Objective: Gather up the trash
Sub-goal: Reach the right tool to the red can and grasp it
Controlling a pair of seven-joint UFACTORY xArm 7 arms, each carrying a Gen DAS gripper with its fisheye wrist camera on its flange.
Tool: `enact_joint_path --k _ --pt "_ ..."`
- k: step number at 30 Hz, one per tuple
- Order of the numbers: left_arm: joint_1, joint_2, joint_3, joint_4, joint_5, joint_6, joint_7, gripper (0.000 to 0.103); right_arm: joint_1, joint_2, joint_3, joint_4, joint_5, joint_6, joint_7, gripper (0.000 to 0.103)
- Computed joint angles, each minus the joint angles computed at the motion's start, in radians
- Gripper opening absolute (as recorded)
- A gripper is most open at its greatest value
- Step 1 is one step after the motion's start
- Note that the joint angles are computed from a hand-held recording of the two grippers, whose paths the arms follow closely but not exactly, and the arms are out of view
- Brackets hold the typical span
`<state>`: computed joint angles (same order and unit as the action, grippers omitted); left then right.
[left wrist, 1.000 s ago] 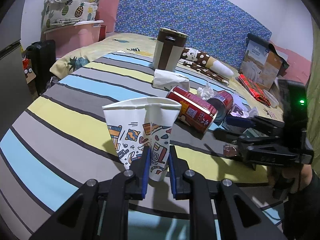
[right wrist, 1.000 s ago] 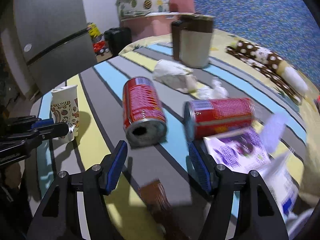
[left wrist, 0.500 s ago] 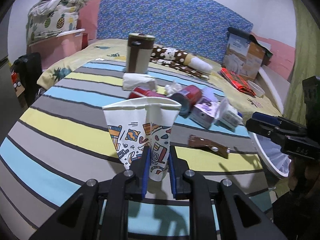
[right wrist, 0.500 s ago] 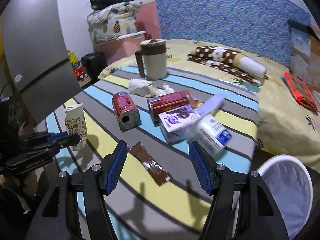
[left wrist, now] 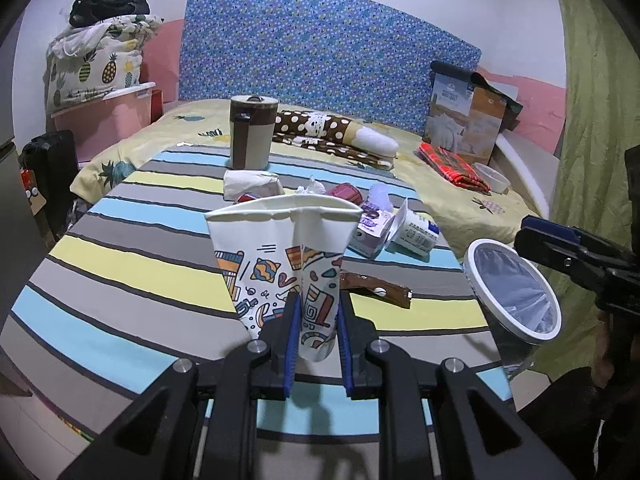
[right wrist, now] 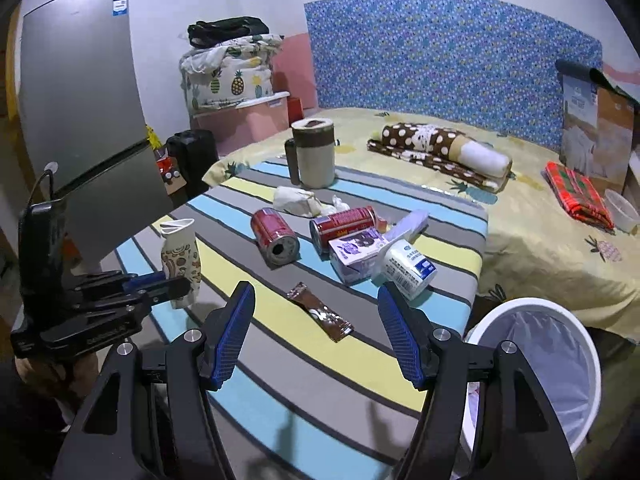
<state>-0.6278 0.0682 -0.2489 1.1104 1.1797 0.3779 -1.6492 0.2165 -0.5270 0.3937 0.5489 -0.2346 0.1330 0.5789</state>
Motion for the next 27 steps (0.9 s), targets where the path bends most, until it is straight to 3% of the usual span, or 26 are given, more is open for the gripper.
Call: enact_joint_path --k 7,13,18,27 --pt "0.013 -0.046 -0.014 -0.036 0.032 0.002 -0.048 0.018 -0.066 -0.049 0.084 0.018 -0.057 0.038 0.046 0.065" --pt "0.03 -0.064 -0.034 -0.056 0.053 -0.005 -0.081 0.018 -0.107 -0.121 0.101 -0.009 -0.089 0.061 0.085 0.065" --pt "0.029 -0.06 -0.044 -0.052 0.062 -0.011 -0.081 0.018 -0.07 -0.188 0.055 -0.052 -0.062 0.079 0.1 0.065" --pt "0.024 -0.062 -0.042 -0.045 0.077 0.0 -0.092 0.018 -0.05 -0.15 0.066 0.002 -0.048 0.041 0.087 0.065"
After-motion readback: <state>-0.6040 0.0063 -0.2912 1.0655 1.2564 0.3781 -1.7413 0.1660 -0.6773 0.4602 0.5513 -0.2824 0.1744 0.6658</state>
